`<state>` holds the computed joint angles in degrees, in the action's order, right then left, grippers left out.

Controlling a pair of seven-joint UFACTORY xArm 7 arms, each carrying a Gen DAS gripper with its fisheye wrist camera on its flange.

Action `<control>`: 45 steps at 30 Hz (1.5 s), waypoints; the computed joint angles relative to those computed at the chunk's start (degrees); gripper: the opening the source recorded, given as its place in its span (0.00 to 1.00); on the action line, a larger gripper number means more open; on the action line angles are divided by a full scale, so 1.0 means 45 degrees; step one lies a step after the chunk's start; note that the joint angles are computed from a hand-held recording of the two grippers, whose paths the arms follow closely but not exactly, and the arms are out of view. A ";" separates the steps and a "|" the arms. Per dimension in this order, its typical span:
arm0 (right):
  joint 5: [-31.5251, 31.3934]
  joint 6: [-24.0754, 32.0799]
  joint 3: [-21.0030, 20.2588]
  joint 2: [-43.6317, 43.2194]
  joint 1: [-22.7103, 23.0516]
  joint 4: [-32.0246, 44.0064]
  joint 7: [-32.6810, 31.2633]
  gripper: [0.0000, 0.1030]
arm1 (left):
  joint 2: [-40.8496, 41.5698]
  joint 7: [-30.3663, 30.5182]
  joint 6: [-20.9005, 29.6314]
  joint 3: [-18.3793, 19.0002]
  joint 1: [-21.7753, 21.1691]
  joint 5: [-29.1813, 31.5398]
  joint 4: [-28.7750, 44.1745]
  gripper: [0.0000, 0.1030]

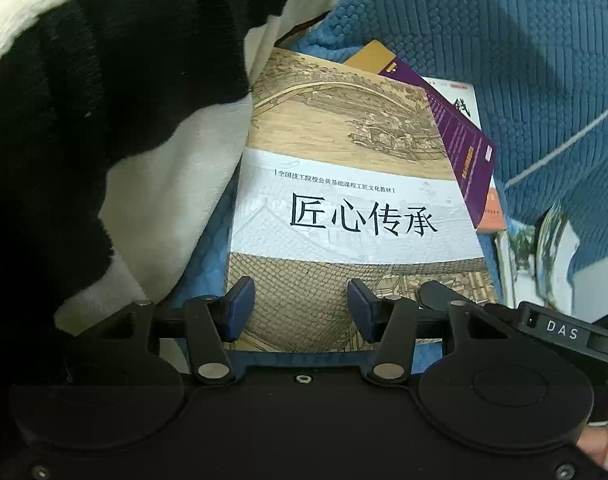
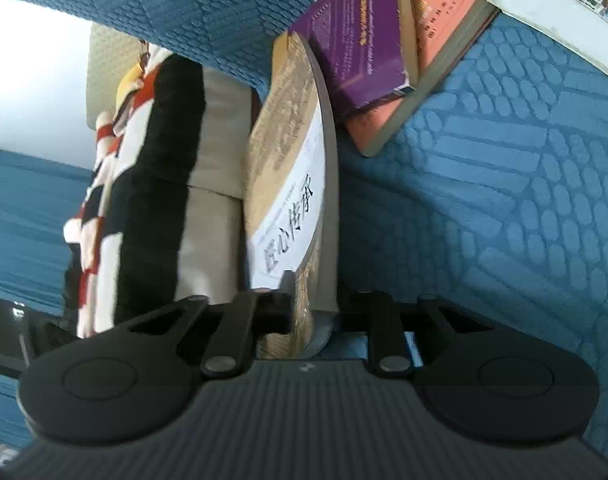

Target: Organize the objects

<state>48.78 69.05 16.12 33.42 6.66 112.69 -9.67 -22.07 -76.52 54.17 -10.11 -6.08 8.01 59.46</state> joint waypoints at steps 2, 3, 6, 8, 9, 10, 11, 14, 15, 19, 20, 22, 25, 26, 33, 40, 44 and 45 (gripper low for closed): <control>0.0073 -0.0050 0.0017 -0.0077 0.0022 0.0040 0.0217 0.12 | -0.0235 0.0023 -0.0344 0.0147 -0.0081 -0.0349 -0.0255 0.49; 0.0175 -0.0065 0.0067 -0.0119 -0.0002 0.0082 0.0191 0.12 | -0.0386 -0.0078 -0.0494 0.0168 -0.0081 -0.0504 -0.0395 0.50; 0.0091 -0.0125 0.0069 -0.0359 0.0139 0.0164 0.0135 0.12 | -0.1175 -0.0490 -0.1296 0.0234 -0.0075 -0.1068 -0.1132 0.53; 0.0214 0.0070 0.0077 -0.0381 0.0078 0.0397 0.0383 0.11 | -0.1783 -0.0881 -0.1582 0.0194 0.0043 -0.1329 -0.1544 0.55; 0.0372 0.0058 0.0113 -0.0417 0.0055 0.0410 0.0494 0.11 | -0.2102 -0.1061 -0.1663 0.0171 0.0117 -0.1426 -0.1715 0.57; 0.0499 0.0079 0.0134 -0.0416 0.0062 0.0541 0.0724 0.11 | -0.2469 -0.1260 -0.1760 0.0139 0.0202 -0.1506 -0.1900 0.59; 0.0557 0.0106 0.0129 -0.0445 0.0061 0.0648 0.0911 0.11 | -0.2802 -0.1483 -0.1889 0.0073 0.0331 -0.1523 -0.2088 0.61; 0.0774 0.0086 0.0185 -0.0550 0.0076 0.0903 0.1174 0.11 | -0.3934 -0.2128 -0.2990 0.0076 0.0480 -0.2019 -0.2996 0.70; 0.0831 0.0081 0.0197 -0.0589 0.0094 0.0958 0.1286 0.11 | -0.4313 -0.2467 -0.3613 0.0037 0.0528 -0.2273 -0.3441 0.71; 0.0794 0.0040 0.0153 -0.0734 0.0284 0.1153 0.1823 0.11 | -0.5206 -0.3930 -0.5857 -0.0184 0.0773 -0.3231 -0.5067 0.72; 0.0776 0.0031 0.0149 -0.0788 0.0303 0.1141 0.1883 0.11 | -0.5384 -0.4377 -0.6185 -0.0323 0.1005 -0.3331 -0.5371 0.71; 0.0870 -0.0045 0.0155 -0.0924 0.0298 0.0967 0.2009 0.11 | -0.5864 -0.5224 -0.7078 -0.0850 0.1660 -0.3191 -0.6022 0.71; 0.0938 0.0019 0.0137 -0.0869 0.0303 0.1068 0.2390 0.11 | -0.6111 -0.6570 -0.7346 -0.1322 0.2275 -0.3206 -0.6544 0.68; 0.0917 0.0079 0.0119 -0.0880 0.0280 0.1104 0.2473 0.11 | -0.6144 -0.6889 -0.7380 -0.1475 0.2524 -0.3077 -0.6620 0.68; 0.1197 0.0415 -0.0005 -0.1329 -0.0151 0.0742 0.2609 0.11 | -0.6132 -0.8174 -0.7756 -0.1643 0.3286 -0.2367 -0.6761 0.44; 0.1318 0.0657 -0.0262 -0.1793 -0.0438 0.0629 0.2524 0.12 | -0.5910 -0.7433 -0.6506 -0.1286 0.3560 -0.1497 -0.5386 0.23; 0.1639 0.0651 -0.0340 -0.2090 -0.0675 0.0646 0.2407 0.13 | -0.5356 -0.6162 -0.5397 -0.0753 0.3571 -0.0813 -0.4030 0.20; 0.1683 0.0664 -0.0368 -0.2111 -0.0714 0.0759 0.2416 0.14 | -0.5092 -0.5747 -0.5150 -0.0539 0.3535 -0.0701 -0.3635 0.20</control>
<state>56.35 72.04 14.47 23.92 3.45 116.10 1.20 -44.98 -102.38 30.99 -12.54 9.83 4.85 43.10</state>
